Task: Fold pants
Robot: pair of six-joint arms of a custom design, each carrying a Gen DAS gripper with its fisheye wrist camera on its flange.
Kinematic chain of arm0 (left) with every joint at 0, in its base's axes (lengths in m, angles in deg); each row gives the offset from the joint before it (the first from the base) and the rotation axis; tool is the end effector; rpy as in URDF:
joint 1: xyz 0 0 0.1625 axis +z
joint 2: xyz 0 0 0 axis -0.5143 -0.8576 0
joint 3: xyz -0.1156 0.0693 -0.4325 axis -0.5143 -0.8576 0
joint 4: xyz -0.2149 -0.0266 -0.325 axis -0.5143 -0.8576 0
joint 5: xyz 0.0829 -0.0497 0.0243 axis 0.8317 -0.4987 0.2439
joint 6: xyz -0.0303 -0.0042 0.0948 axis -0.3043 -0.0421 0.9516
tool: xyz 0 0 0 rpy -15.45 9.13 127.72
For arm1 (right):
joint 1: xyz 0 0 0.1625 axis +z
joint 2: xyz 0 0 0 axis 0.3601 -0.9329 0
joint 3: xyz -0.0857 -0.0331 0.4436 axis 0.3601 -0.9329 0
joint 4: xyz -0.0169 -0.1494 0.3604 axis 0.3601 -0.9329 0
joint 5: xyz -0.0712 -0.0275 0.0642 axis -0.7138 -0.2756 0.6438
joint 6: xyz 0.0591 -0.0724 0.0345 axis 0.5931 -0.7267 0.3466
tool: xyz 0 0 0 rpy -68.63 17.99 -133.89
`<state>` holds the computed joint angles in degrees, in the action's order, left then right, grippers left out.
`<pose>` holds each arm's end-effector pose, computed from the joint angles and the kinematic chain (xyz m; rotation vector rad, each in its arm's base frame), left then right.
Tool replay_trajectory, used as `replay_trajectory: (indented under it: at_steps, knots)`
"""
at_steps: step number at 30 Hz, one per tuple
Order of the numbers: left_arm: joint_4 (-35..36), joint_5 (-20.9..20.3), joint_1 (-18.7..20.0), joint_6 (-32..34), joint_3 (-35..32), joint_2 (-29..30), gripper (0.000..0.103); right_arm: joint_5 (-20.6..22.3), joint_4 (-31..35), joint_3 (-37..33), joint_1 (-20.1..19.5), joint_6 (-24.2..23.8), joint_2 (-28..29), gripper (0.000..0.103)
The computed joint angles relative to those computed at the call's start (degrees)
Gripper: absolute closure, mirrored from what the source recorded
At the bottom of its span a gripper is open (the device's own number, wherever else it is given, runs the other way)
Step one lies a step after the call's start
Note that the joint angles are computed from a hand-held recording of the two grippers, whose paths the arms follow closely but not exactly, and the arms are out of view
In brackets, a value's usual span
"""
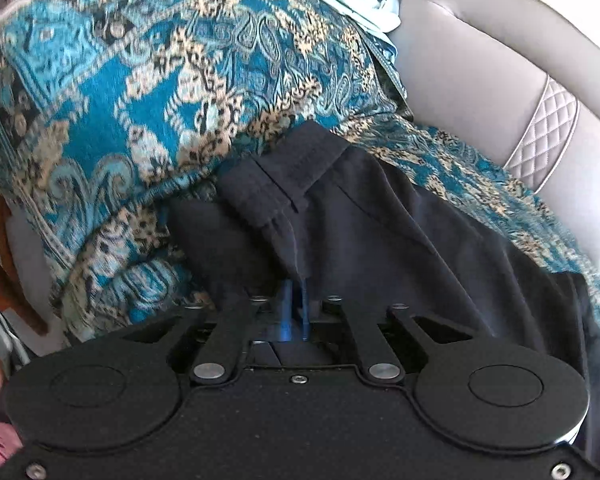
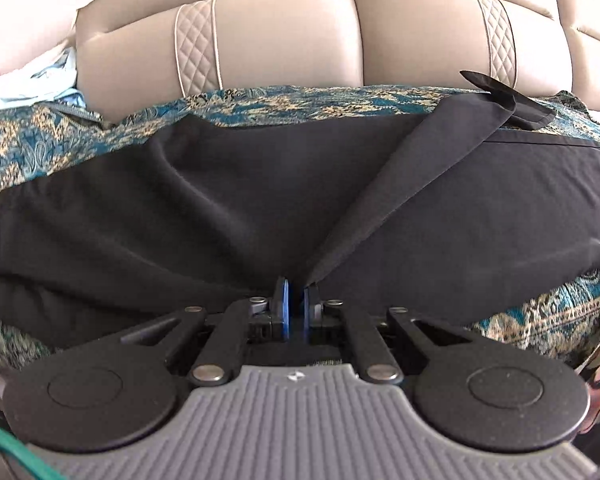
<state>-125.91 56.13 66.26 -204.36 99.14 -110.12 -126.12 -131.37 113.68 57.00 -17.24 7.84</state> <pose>-0.3682 -0.5367 0.0466 -0.7089 1.8828 -1.3468 -0.0009 -0.5740 0.3547 0.6019 -2.3700 0.9088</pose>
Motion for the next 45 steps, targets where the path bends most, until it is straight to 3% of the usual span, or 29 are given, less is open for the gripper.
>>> replay_trajectory:
  at_steps: [2,3,4,8,12,20,27,32,33,34,36,39,42,45]
  knots:
    - [-2.99,0.99,0.09,-0.60,1.86,-0.75,0.083,0.20,-1.19,0.63,-0.23,-1.06,0.17,0.089]
    - [-3.10,1.51,0.47,-0.79,1.67,-0.86,0.075,0.40,-2.10,0.89,-0.35,-1.49,0.31,0.081]
    - [-2.26,1.89,0.71,-1.62,1.42,-0.88,0.068,0.53,-3.16,1.06,-0.46,-1.68,0.56,0.065]
    - [1.06,2.64,2.01,-1.29,-0.84,-0.22,0.062,0.27,-6.44,-0.23,-0.39,-0.98,2.28,0.052]
    - [14.48,0.88,2.99,-6.42,-7.44,2.59,0.087,-3.86,-10.80,-4.20,0.01,-0.37,5.86,0.049]
    - [16.24,0.30,2.98,-6.03,-7.47,2.69,0.089,-7.38,-8.68,-18.09,-0.67,1.65,11.80,0.045]
    - [15.58,-0.22,3.32,-5.13,-7.23,2.20,0.089,-10.39,0.20,-36.98,-1.32,3.38,19.10,0.045]
    - [14.51,-0.49,3.50,-4.35,-6.42,1.52,0.089,-9.67,8.00,-46.99,-1.75,4.15,22.66,0.045]
    - [14.67,-0.64,3.53,-4.34,-6.51,1.51,0.089,-9.62,8.94,-48.73,-1.81,4.26,23.39,0.051]
    - [15.23,-0.88,3.59,-4.63,-6.97,1.72,0.090,-9.48,10.65,-50.61,-1.93,4.91,24.06,0.064]
    - [15.54,-1.16,3.66,-4.47,-7.18,1.74,0.091,-8.17,13.53,-52.92,-2.41,6.28,24.50,0.073]
    - [16.12,-1.70,3.80,-4.38,-7.82,1.89,0.092,-6.90,15.22,-53.67,-2.91,7.44,23.99,0.077]
    - [14.74,-1.91,3.92,-3.49,-7.22,1.38,0.092,-6.96,16.85,-53.53,-3.43,10.40,22.86,0.073]
    - [14.46,-2.06,3.94,-2.53,-6.97,1.21,0.091,-9.05,16.87,-52.10,-3.72,11.11,21.41,0.048]
